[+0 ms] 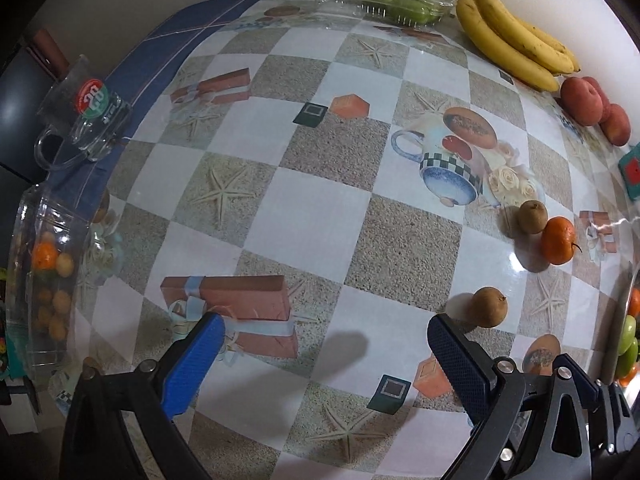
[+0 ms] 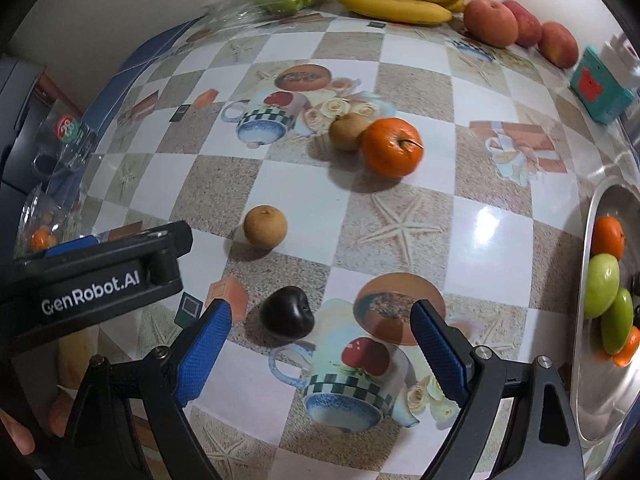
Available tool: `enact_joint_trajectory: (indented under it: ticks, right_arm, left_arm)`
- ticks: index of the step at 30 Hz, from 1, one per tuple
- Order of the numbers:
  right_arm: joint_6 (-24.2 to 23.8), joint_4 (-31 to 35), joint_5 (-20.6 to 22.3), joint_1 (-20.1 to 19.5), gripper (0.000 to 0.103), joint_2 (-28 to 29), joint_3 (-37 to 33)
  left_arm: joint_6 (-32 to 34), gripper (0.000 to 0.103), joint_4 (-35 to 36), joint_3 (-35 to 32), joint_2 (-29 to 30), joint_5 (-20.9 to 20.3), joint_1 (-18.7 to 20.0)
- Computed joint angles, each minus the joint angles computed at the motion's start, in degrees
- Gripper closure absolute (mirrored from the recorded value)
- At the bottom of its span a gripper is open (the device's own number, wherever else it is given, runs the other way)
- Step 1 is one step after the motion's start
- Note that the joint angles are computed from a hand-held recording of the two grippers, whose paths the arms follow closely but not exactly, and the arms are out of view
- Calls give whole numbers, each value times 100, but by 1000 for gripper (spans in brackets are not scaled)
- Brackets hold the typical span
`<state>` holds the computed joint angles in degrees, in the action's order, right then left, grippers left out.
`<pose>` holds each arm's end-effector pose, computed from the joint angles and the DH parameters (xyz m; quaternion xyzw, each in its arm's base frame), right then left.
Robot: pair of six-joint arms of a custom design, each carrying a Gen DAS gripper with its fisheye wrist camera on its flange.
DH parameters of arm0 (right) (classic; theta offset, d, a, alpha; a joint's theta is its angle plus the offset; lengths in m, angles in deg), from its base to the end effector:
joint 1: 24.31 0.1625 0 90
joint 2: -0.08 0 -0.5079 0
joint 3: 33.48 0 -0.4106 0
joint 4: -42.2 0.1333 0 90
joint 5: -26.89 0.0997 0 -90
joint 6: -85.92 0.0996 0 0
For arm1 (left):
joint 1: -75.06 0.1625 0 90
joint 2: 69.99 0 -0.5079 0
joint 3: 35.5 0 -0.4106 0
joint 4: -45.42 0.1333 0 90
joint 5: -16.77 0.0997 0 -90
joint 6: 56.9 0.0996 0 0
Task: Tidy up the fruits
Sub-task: 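Grasp the dark plum on the table with the right tool while the left tool approaches a brown kiwi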
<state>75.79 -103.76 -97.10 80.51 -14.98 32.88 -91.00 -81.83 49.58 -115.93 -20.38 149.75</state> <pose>0.2933 -0.8050 -0.1002 0.1948 -0.9355 0.0508 0.2902 0.0020 -0.7982 0.2049 -0.1389 0.8846 -0.1726 0.4104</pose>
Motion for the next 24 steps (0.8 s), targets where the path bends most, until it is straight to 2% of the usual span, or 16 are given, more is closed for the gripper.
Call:
enact_joint_trajectory:
  ticks: [3,5,9,11,13,16,24]
  right_arm:
    - [-149,-76,-49,33,17,57,-22]
    - [-229,-77,-62,42,31,78,-26]
    - [-308,-58,-79,51,41,101,-20]
    - [-360,-91,-57,58,50,109,-16]
    - [-402,-126,-46,63,52,118,-18]
    - [-447,-136,29,62,62,120,-14]
    - [-478,-87,126,69,69,136,-43]
  left_arm:
    - [-3,0,-38,13,-5,-18,-5]
    - [10,0,-51,10,-17,-35,8]
    - [-7,0,-38,16,-25,-44,11]
    - [-7,0,-46,16,-23,-49,10]
    - [13,0,-67,32,-28,-63,12]
    - [26,0,-103,50,-23,-72,5]
    - [10,0,-86,36,-12,-77,-9]
